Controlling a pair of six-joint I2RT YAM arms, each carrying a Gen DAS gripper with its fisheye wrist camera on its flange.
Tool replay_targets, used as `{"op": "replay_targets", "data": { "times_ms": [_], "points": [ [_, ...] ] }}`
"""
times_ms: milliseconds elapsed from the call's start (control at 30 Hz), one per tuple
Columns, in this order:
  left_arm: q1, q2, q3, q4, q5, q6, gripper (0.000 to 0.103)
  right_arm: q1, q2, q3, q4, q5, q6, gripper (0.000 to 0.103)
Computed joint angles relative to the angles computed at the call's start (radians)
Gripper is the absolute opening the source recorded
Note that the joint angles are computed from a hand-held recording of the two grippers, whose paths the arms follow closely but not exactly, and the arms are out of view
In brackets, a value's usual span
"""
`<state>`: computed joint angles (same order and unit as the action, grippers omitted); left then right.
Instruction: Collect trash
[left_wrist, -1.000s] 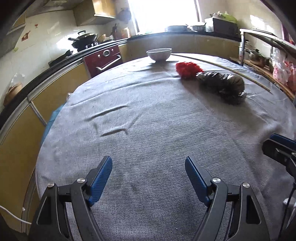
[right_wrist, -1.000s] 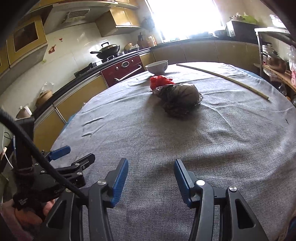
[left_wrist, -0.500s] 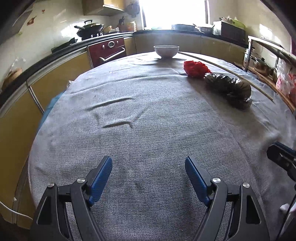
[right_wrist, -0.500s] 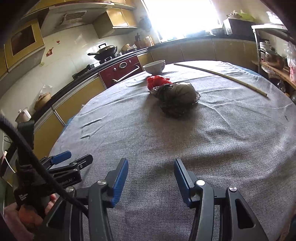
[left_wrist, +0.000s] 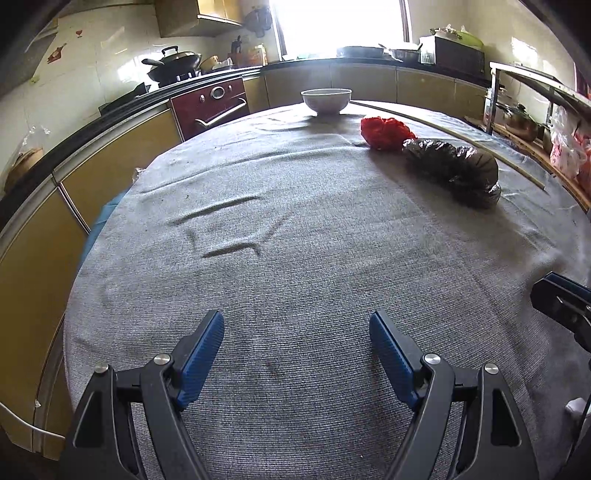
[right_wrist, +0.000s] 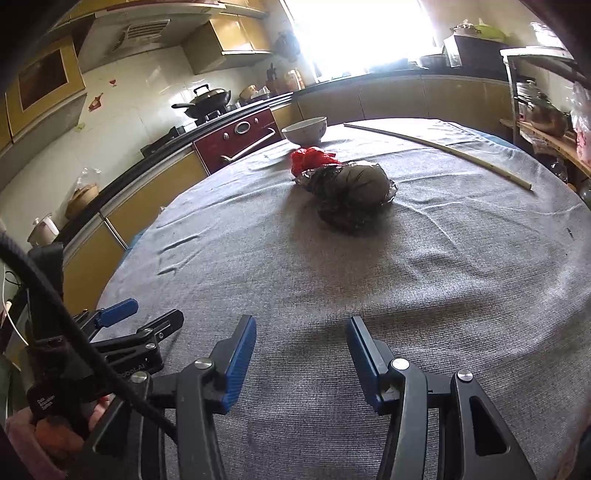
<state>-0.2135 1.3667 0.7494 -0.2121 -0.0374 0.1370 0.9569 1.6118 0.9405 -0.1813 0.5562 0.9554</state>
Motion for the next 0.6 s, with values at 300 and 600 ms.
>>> {"op": "replay_targets", "data": {
  "times_ms": [300,600],
  "points": [
    [0.006,-0.018,-0.015,0.014,0.003,0.001,0.081,0.011,-0.007,-0.012,0.024,0.02,-0.009,0.055],
    [0.012,-0.024,-0.017,0.014,0.02,0.001,0.081,0.018,-0.001,-0.005,0.021,0.032,-0.013,0.055]
  ]
}}
